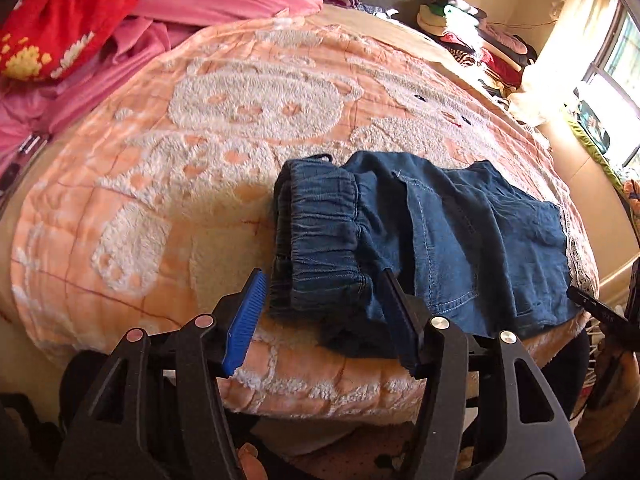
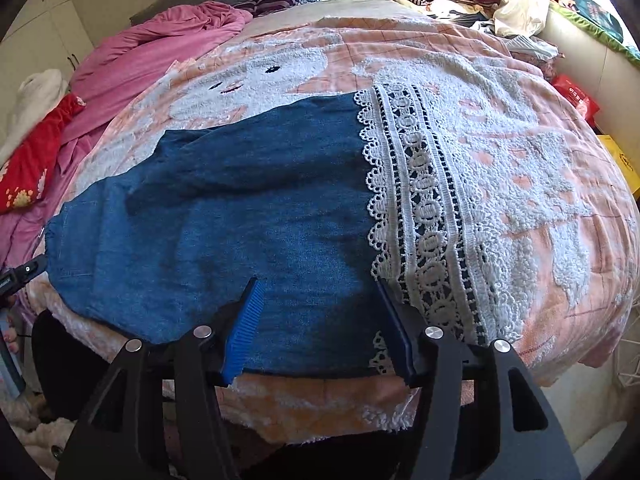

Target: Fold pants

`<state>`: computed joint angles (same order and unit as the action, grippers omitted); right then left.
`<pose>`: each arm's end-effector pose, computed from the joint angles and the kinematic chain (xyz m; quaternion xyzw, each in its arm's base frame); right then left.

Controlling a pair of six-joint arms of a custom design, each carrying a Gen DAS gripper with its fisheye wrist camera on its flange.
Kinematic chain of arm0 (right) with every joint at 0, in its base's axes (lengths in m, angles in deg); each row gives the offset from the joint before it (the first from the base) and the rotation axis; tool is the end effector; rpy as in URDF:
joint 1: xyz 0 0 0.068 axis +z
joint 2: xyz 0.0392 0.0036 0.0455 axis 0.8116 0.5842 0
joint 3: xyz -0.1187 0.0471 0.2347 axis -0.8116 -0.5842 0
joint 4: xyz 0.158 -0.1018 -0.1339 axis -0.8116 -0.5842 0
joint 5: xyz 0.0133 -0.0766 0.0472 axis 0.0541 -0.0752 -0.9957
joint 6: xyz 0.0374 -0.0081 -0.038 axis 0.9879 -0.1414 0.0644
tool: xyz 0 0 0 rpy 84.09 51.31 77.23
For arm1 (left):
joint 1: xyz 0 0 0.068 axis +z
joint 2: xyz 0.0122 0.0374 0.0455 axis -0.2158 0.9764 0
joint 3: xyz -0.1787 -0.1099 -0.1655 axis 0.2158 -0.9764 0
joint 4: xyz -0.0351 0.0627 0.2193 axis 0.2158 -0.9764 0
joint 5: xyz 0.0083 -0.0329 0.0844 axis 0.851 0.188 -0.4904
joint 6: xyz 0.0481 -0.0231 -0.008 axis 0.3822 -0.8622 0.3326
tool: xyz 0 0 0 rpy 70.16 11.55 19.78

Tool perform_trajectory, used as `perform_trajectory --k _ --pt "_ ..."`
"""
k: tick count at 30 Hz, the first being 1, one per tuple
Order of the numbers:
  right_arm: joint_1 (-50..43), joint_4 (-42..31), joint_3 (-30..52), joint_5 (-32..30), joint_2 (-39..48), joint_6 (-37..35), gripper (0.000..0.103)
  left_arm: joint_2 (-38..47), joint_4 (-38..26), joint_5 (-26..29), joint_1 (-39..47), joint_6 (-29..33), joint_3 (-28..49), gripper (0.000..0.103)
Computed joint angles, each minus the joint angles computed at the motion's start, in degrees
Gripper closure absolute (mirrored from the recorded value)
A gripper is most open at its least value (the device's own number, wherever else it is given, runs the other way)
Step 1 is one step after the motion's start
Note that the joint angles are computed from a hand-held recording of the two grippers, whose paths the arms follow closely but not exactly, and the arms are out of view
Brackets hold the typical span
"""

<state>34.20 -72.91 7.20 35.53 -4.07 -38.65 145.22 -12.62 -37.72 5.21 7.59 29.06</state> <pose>0.1471 -0.0469 0.1521 0.1705 0.9381 0.0453 0.2979 0.3231 0.0844 0.1870 0.1230 0.9420 -0.1651 0.2650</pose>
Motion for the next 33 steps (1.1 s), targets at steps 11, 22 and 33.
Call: perform_trajectory --k 11,22,33 --pt "-1.66 -1.10 -0.21 -2.33 -0.58 -0.92 0.044 0.33 1.70 -2.72 1.19 0.05 1.59 0.070" --pt "-9.86 -8.95 4.98 -9.11 -5.18 -7.70 0.043 -6.07 -3.37 0.87 6.26 1.50 4.76 0.048" --pt "-21.26 -6.31 26.67 -19.55 21.76 -12.88 0.043 0.97 -2.49 4.09 -18.81 -6.15 15.60 0.043"
